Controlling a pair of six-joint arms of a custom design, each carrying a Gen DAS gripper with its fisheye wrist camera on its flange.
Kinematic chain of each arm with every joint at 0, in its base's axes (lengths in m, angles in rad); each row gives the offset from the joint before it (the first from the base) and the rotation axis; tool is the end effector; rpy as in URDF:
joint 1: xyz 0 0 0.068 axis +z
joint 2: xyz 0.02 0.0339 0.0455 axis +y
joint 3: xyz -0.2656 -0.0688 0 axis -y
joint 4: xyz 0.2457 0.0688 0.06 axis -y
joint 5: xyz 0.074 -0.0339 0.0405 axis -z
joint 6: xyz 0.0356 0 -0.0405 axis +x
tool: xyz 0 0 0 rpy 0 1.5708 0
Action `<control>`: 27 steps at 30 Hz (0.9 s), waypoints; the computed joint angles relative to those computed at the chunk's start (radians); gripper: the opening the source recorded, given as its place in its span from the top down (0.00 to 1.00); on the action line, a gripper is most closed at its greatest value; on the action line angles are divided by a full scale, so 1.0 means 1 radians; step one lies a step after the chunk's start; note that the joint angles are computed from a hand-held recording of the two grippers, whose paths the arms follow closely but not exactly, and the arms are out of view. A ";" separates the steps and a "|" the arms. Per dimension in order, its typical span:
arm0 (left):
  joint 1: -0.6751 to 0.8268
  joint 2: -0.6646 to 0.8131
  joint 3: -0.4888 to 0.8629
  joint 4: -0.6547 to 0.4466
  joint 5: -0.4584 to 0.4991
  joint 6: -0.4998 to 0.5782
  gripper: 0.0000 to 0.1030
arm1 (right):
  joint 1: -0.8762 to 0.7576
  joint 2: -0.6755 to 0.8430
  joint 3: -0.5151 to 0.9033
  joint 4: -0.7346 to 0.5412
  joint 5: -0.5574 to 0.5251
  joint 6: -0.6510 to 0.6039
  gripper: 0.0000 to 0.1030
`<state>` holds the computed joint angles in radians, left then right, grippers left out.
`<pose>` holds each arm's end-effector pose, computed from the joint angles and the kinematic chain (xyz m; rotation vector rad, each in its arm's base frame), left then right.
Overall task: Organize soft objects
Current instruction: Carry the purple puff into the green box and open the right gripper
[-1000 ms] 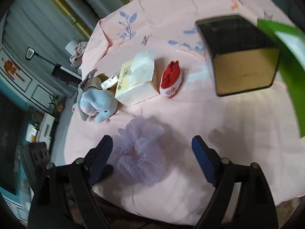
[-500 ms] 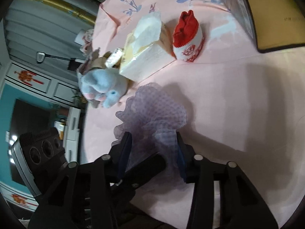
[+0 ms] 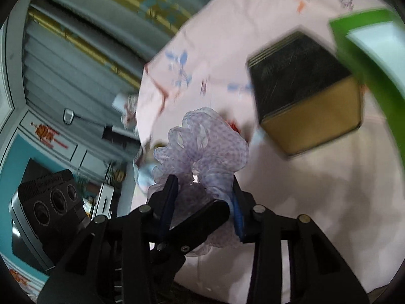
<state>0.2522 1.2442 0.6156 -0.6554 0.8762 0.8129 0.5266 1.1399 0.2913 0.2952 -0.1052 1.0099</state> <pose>0.1968 0.0225 0.1763 0.8031 2.2146 -0.7762 0.1793 0.1086 0.1526 0.4837 2.2442 0.9761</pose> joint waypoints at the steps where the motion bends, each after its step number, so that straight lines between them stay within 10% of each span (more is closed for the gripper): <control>1: -0.047 -0.039 0.000 0.022 0.008 -0.046 0.63 | -0.026 -0.058 -0.003 -0.044 0.004 -0.017 0.64; 15: -0.627 -0.037 0.092 0.390 -0.114 -0.517 0.63 | -0.597 -0.548 -0.003 -0.421 -0.132 -0.245 0.72; 27: -0.913 0.249 0.157 0.556 -0.263 -0.602 0.63 | -1.023 -0.511 -0.124 -0.408 -0.295 -0.342 0.86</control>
<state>-0.6608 1.4930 0.7722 -0.0993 0.6131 0.2106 -0.4967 0.6291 0.1668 -0.1125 -0.4005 0.6682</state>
